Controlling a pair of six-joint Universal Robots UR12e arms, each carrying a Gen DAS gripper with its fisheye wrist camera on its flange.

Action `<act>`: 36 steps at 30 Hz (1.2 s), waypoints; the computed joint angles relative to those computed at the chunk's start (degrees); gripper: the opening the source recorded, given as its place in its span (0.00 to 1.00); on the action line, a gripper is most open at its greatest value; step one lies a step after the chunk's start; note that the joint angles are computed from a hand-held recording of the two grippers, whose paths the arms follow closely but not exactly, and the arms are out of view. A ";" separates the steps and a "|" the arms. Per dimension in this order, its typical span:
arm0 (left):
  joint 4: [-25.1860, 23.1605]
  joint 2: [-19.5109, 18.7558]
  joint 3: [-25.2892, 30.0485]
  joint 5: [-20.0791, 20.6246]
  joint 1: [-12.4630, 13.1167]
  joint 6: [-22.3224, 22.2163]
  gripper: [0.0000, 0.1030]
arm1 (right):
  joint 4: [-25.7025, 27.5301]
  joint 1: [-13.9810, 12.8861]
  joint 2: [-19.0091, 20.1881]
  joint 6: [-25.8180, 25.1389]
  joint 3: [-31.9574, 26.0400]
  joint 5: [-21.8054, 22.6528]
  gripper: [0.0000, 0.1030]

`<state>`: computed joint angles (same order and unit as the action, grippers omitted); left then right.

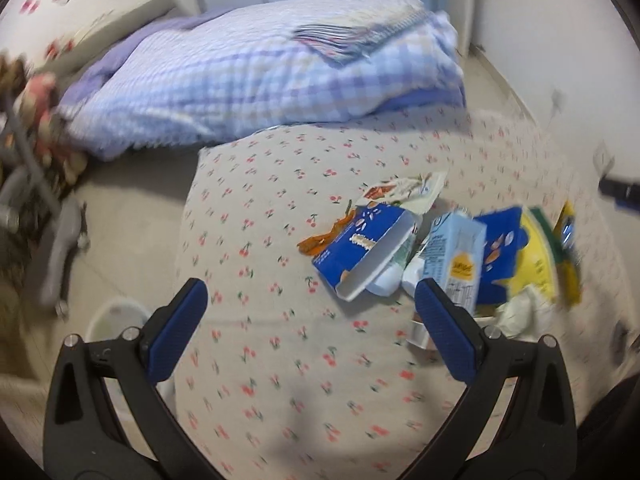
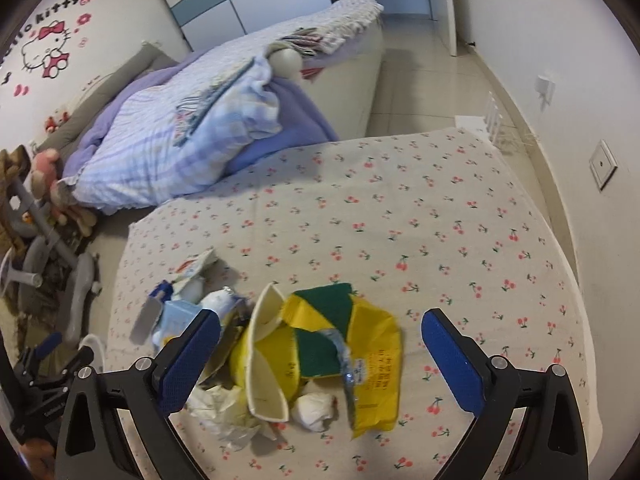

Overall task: Collect trash
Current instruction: 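Grasp a white paper cup with the left gripper while the right gripper grasps a yellow wrapper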

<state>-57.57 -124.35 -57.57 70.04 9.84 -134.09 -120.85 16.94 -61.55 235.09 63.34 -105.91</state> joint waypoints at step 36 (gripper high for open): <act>-9.85 -5.18 6.51 -3.52 -0.98 4.42 0.02 | 16.23 -1.17 3.75 0.74 -3.43 8.49 0.27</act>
